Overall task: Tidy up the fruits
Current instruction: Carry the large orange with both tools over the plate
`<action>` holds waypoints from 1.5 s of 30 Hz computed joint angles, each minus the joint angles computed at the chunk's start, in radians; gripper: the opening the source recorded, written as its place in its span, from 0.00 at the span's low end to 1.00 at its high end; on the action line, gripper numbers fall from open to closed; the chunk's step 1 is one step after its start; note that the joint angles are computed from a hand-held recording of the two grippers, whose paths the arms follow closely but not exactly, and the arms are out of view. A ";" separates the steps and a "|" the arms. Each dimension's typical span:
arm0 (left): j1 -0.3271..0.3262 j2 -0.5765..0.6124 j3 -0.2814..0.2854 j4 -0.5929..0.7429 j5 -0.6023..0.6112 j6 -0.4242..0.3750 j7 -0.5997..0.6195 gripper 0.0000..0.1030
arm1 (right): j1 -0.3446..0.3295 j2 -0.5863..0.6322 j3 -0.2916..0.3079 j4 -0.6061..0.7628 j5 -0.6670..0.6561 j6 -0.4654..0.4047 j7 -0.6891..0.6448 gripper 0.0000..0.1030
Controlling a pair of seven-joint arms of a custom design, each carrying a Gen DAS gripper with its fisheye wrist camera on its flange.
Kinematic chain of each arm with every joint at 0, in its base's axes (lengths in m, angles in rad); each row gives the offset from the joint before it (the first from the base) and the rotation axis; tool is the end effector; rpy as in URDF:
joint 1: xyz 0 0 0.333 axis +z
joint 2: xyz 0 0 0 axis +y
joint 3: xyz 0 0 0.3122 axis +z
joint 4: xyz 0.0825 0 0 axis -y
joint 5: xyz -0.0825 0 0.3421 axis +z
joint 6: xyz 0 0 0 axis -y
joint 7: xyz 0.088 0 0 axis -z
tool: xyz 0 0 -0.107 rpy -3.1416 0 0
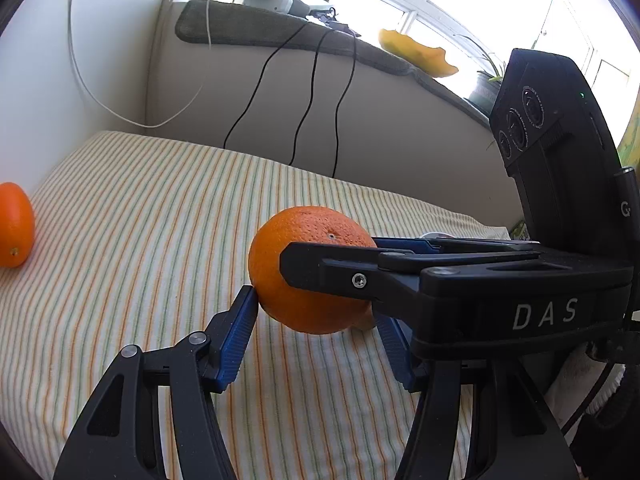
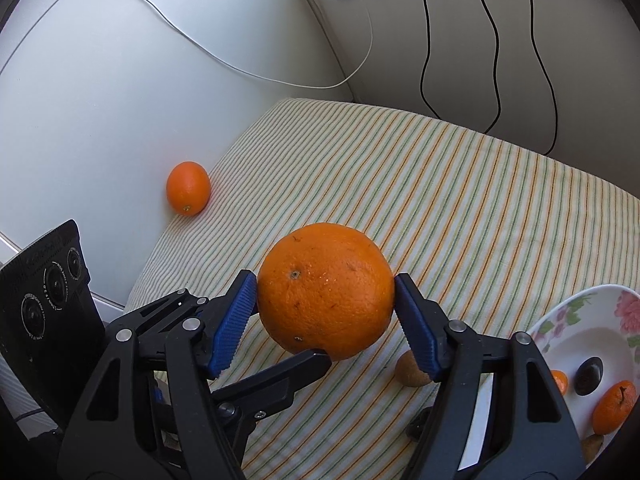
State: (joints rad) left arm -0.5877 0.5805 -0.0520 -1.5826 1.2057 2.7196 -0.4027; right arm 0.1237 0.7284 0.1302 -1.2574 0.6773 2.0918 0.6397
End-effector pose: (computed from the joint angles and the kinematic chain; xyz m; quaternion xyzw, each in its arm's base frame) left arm 0.5360 -0.4329 0.3638 -0.7429 0.5183 -0.3773 0.1929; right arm 0.6952 0.1848 0.3670 -0.8764 0.3409 0.0994 0.3255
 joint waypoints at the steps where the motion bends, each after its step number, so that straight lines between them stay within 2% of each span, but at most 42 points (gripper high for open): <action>1: -0.005 -0.002 0.000 0.003 0.003 -0.005 0.001 0.57 | -0.006 -0.009 0.001 -0.009 0.005 0.000 -0.004 0.71; 5: -0.020 0.004 -0.007 0.030 0.006 -0.015 0.015 0.57 | -0.033 -0.061 0.001 -0.070 0.038 0.010 -0.037 0.71; 12: -0.052 0.072 -0.017 0.147 -0.045 -0.022 0.117 0.56 | -0.088 -0.135 -0.022 -0.166 0.100 0.012 -0.082 0.71; 20: -0.083 0.195 -0.015 0.333 -0.198 -0.020 0.324 0.56 | -0.143 -0.173 -0.055 -0.215 0.130 0.005 -0.109 0.71; 27: -0.102 0.296 -0.012 0.482 -0.349 -0.051 0.496 0.56 | -0.168 -0.164 -0.068 -0.218 0.134 0.007 -0.109 0.71; 34: -0.121 0.354 0.001 0.576 -0.441 -0.077 0.597 0.57 | -0.187 -0.163 -0.069 -0.226 0.139 0.008 -0.113 0.71; 38: -0.129 0.372 0.013 0.608 -0.470 -0.086 0.627 0.57 | -0.191 -0.157 -0.068 -0.220 0.144 0.009 -0.111 0.71; 45: -0.134 0.346 0.023 0.561 -0.476 -0.072 0.617 0.58 | -0.191 -0.171 -0.069 -0.245 0.147 0.025 -0.131 0.71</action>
State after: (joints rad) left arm -0.7217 0.9260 -0.0294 -1.0221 0.7301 2.6472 0.2140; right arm -0.0677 0.5571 0.0609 -1.5020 0.8243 2.1169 0.5091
